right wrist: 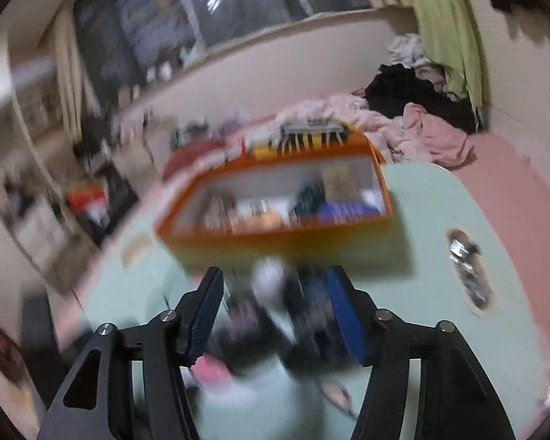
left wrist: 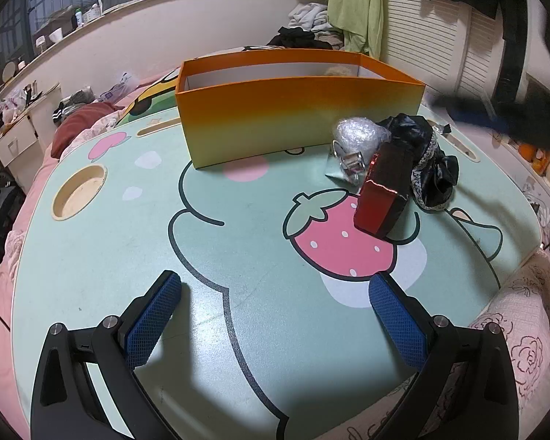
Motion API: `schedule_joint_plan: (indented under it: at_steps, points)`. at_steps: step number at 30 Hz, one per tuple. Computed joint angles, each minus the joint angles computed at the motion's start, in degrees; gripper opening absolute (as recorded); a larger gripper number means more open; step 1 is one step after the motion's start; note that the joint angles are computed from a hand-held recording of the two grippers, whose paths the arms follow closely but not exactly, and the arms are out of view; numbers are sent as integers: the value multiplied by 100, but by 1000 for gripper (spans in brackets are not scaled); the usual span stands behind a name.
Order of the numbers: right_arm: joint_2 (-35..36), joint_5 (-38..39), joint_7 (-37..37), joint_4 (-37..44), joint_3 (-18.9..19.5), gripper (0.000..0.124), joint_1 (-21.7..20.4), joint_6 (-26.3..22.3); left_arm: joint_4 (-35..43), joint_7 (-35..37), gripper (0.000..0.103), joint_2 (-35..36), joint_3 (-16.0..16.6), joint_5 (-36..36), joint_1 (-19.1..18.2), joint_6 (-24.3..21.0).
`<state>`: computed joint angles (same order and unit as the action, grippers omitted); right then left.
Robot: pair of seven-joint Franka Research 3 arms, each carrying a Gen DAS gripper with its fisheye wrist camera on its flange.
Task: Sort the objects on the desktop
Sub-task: 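Set the clear plastic bag beside the black satin bag, open right tool, then grasp the green toy car in the box with left tool and lift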
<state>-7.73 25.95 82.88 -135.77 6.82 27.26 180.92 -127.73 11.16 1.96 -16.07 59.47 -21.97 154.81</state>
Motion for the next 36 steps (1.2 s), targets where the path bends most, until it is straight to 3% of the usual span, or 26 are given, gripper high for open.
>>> schedule_joint_plan:
  at_steps: [2,4,5,6,8,10,11,13,16,20,25,29,31,33,36]
  points:
    - [-322,-1652,1311,-478,796,67,-1001,-215,0,-2,102,1,1,1,-2,-3]
    - [-489,-2119,1789,-744,1761,72,-1999,-395,-4,1,102,-3,3,1,0,1]
    - [-444,-2736,2327,-755,2203,72,-2500,-526,-5,1,102,-2,2,1,-2,-2]
    - [-503,-3741,3049,-850,2567,80,-3000,-343,10,15,102,7,-2,4,-6,-26]
    - [-483,-4561,3802,-798,2877,85,-3412,-255,16,23,102,18,8,0,-1,-4]
    - [-419,-4189,3505,-715,2704,93,-3194,-398,20,36,102,26,16,0,5,13]
    - [-403,-4226,3542,-692,2602,95,-3101,-435,18,36,102,24,18,5,6,13]
    - [-356,-4744,3914,-662,2020,97,-2585,-493,20,40,102,28,22,6,8,21]
    - [-317,-4794,3888,-619,1651,99,-2222,-544,17,44,102,24,22,4,7,21]
    - [-130,-5464,4416,-628,1756,99,-2465,-337,10,-9,102,13,22,31,7,3]
    - [-98,-5799,4681,-641,1359,99,-2119,-301,-180,-44,100,-216,81,-10,143,487]
    - [-80,-6019,4866,-623,1203,100,-1986,-303,-19,125,81,-422,105,-218,345,706]
    - [-77,-6053,4895,-621,1139,100,-1925,-306,333,795,80,-297,143,-840,423,849]
    - [-82,-6035,4882,-626,1171,100,-1957,-297,875,2033,66,61,137,-2036,458,858]
    - [-74,-6140,4957,-616,985,100,-1780,-312,2180,4009,63,989,-92,-3907,580,234]
